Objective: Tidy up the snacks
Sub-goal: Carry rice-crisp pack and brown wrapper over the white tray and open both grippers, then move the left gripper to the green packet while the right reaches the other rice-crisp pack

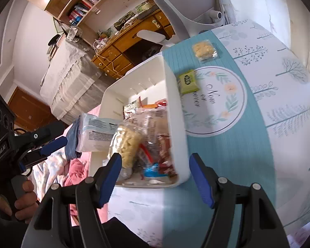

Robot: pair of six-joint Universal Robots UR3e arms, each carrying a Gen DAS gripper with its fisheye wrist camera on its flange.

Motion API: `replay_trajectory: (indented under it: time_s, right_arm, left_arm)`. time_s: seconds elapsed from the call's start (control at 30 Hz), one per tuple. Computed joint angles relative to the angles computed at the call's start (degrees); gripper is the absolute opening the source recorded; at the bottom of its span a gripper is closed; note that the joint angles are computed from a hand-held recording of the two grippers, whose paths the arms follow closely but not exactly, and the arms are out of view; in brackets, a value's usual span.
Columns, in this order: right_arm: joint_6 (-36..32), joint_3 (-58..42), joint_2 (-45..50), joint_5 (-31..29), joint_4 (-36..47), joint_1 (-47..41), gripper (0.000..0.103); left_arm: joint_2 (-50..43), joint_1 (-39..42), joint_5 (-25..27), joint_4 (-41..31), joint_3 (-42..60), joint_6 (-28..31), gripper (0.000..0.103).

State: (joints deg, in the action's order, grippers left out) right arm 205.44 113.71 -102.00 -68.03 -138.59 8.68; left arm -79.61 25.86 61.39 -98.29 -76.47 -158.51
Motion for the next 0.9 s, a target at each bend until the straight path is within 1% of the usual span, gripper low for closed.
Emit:
replay_trajectory:
  time_s: [0.07,0.1,0.13,0.2,0.23,0.27,0.33,0.37,0.4,0.43,0.5,0.53,0.6,0.67,0.77,0.83,0.9]
  right_arm:
    - [-4.8,1.3,-3.0,3.5,3.7,-4.7,0.068]
    - [-7.6,1.5,-4.3,5.0,5.9,-7.0,0.068]
    - [-11.1,1.5,-5.7,6.6,9.0,-9.9,0.068]
    - [-15.9,1.3,-7.4,9.1,13.6,-14.3,0.068]
    - [-19.7,0.8,-8.4,11.1,17.3,-17.8,0.068]
    - [-21.8,0.4,-8.8,12.0,19.3,-19.7,0.068]
    - [-28.3,-1.4,-9.0,13.9,24.8,-24.7,0.068]
    - [-30.6,-2.3,-8.9,14.1,26.6,-26.3,0.068]
    - [-32.6,-3.3,-8.4,14.2,28.1,-27.7,0.068]
    - [-34.6,-4.4,-7.9,14.2,29.3,-29.0,0.068]
    - [-38.1,-6.6,-6.4,14.1,30.2,-31.3,0.068]
    - [-39.7,-7.9,-5.2,13.7,29.9,-32.2,0.068]
    - [-41.7,-9.7,-3.3,12.9,28.9,-32.9,0.068]
    - [-43.3,-11.8,-0.8,12.5,27.5,-33.3,0.068]
    - [-43.4,-15.4,3.6,14.0,27.6,-33.9,0.068]
    - [-42.2,-17.3,7.0,14.9,25.8,-34.0,0.068]
    - [-40.6,-19.1,10.6,14.9,22.5,-33.4,0.068]
  left_arm:
    - [0.2,-4.5,2.0,3.9,-1.3,-5.8,0.082]
    - [0.2,-6.0,2.7,5.1,-1.4,-7.7,0.082]
    - [-0.2,-9.2,4.4,7.4,-1.8,-11.8,0.082]
    - [-1.2,-13.3,6.6,10.0,-1.5,-16.6,0.082]
    - [-2.3,-16.5,8.2,12.1,-1.1,-20.3,0.082]
    - [-3.0,-17.9,8.9,12.6,-0.5,-22.0,0.082]
    - [-6.6,-22.4,10.7,13.9,2.5,-27.6,0.082]
    - [-8.9,-24.6,11.2,14.2,4.7,-30.7,0.082]
    - [-10.1,-25.8,11.5,14.4,5.9,-32.4,0.082]
    - [-13.0,-28.3,12.9,14.6,8.9,-36.0,0.082]
    - [-17.1,-31.2,14.9,14.2,13.3,-40.3,0.082]
    - [-21.0,-33.0,16.4,12.3,18.1,-43.5,0.082]
    - [-24.8,-34.3,16.5,11.2,22.1,-47.3,0.082]
    - [-30.3,-35.5,16.8,8.5,28.7,-52.3,0.082]
    - [-37.6,-36.5,17.9,3.8,38.5,-58.1,0.082]
    - [-40.9,-36.2,16.8,4.1,41.5,-63.1,0.082]
    - [-43.3,-36.1,16.7,5.3,43.3,-66.4,0.082]
